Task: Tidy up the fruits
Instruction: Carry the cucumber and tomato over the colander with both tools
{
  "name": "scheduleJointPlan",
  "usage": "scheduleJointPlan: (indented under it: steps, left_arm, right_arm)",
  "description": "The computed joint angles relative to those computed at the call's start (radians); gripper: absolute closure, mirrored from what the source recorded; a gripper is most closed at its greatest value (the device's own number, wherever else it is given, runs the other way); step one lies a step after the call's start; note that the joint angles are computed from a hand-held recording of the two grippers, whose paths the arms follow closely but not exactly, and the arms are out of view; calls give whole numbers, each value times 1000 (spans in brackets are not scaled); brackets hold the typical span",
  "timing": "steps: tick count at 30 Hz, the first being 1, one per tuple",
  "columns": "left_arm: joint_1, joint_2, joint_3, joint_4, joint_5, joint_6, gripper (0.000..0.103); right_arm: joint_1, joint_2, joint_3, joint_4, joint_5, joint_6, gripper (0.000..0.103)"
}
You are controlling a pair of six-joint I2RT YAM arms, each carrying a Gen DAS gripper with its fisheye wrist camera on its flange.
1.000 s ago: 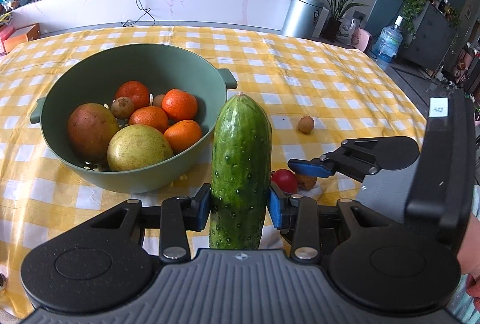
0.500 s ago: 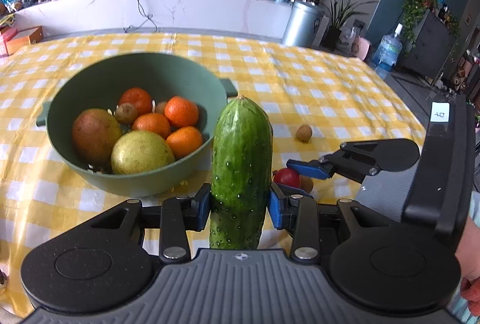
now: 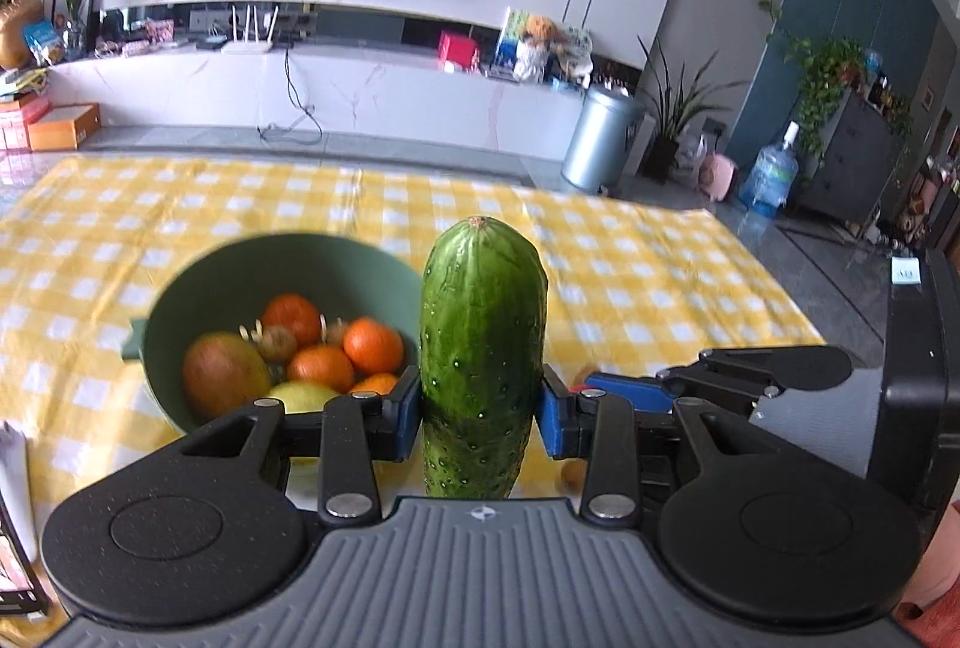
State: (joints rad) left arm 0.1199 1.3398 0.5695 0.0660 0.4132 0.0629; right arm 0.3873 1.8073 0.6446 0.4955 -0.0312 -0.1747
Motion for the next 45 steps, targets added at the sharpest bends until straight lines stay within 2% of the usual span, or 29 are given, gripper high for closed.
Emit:
scheduleJointPlan:
  steps: [10,20,25,31,35,38,41,45]
  left_arm:
    - [78,30,103,-3,3,-22,60]
    - [163,220,232,28,-4,-100,60]
    - [202,352,297,56,107,-233,60]
    - [206,501,367,72,152,-318,60]
    - [251,577,408,90,258,-391,60]
    - [283,652,457,78,338,-482,60]
    - [287,698,488,61,313,-510,60]
    - [302,722,498,70,340,-534,60]
  right_arm:
    - [-5,-45,102,-76,-64,18,80]
    - [10,91,304,-173,-126,40,80]
    - [19,165,372,-196,-130,46,80]
    - [13,223,433,-230,-132,36,80]
    - [13,257,473,-256,-139,15,80]
    - [17,280,498,-268,-138,10,80]
    - [18,303,522,-279,-138,9,80]
    - [24,328,548,-287,-125,0,80]
